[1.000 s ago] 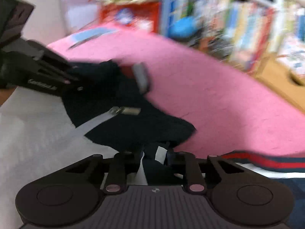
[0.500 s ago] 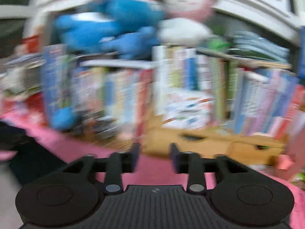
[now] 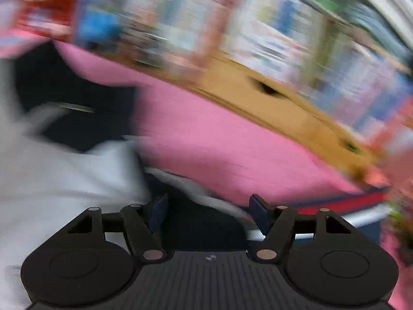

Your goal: Fold clothes

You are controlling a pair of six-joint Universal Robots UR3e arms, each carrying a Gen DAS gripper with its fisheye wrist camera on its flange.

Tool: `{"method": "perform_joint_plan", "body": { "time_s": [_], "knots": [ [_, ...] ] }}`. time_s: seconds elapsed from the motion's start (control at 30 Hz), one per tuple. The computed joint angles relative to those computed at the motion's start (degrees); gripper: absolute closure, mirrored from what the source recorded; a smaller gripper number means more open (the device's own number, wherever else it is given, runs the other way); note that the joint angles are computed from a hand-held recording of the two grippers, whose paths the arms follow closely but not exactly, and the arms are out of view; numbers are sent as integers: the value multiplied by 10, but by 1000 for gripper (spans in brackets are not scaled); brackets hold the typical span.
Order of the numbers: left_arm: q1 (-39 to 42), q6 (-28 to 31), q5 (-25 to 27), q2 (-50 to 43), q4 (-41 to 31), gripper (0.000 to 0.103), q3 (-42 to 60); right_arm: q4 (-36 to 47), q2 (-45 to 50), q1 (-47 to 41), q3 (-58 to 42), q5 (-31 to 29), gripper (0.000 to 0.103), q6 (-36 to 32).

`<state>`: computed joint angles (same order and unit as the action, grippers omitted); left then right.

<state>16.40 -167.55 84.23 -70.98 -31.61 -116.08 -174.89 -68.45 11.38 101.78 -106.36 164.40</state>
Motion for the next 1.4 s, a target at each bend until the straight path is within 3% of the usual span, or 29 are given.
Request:
{"method": "perform_joint_plan", "body": {
  "time_s": [0.13,0.27,0.3,0.33,0.4,0.47,0.53,0.57,0.6,0.63,0.67,0.7,0.73,0.8,0.87,0.93,0.97,1.03,1.17,1.3,1.37,1.4],
  "knots": [
    [-7,-29,40,7,87,17,-36,25,-45,-48,39,47,31,69],
    [-122,-33,243,-80,347,17,-62,-55,-14,-14,52,-12,29,57],
    [-130,-9,248,-96,371,12,-55,-72,-7,-9,55,-22,29,56],
    [-118,21,207,-97,347,2,-41,-83,-3,-8,56,-26,29,56],
    [-92,62,112,-104,218,0,16,-90,1,-13,55,-21,29,60],
    [-87,76,55,-156,57,0,112,-87,3,-25,51,-6,29,65],
    [-106,75,64,-225,-16,3,183,-83,-3,-31,54,3,27,72],
    [-120,70,80,-260,-34,10,212,-82,-4,-32,55,5,26,75],
    [-131,59,97,-290,-51,44,237,-81,-4,-33,56,5,25,77],
    [-139,40,112,-309,-63,65,254,-81,-5,-33,56,5,25,79],
    [-143,22,119,-318,-73,69,269,-82,-4,-33,56,5,25,79],
    [-140,13,120,-316,-73,84,279,-82,-4,-33,57,5,25,79],
    [-133,3,119,-310,-65,90,288,-83,-5,-34,57,6,24,79],
    [-106,-37,112,-294,-46,92,312,-82,-6,-36,58,10,23,82],
    [-79,-97,122,-286,-13,92,345,-77,-8,-42,59,18,21,88],
    [-82,-174,216,-303,83,92,359,-71,-11,-48,59,26,19,96],
    [-86,-182,257,-319,91,91,381,-69,-12,-51,59,30,17,100],
    [-81,-161,291,-345,54,87,424,-64,-14,-56,58,37,15,107],
    [-68,-138,284,-341,-18,85,393,-60,-15,-62,59,45,13,116],
    [-62,-138,268,-324,-51,70,351,-34,-45,-84,74,85,13,135],
    [-64,-122,266,-303,-48,58,323,-18,-76,-109,96,128,12,151],
    [-71,-111,270,-285,-34,39,299,-12,-102,-133,119,167,12,163]
  ]
}}
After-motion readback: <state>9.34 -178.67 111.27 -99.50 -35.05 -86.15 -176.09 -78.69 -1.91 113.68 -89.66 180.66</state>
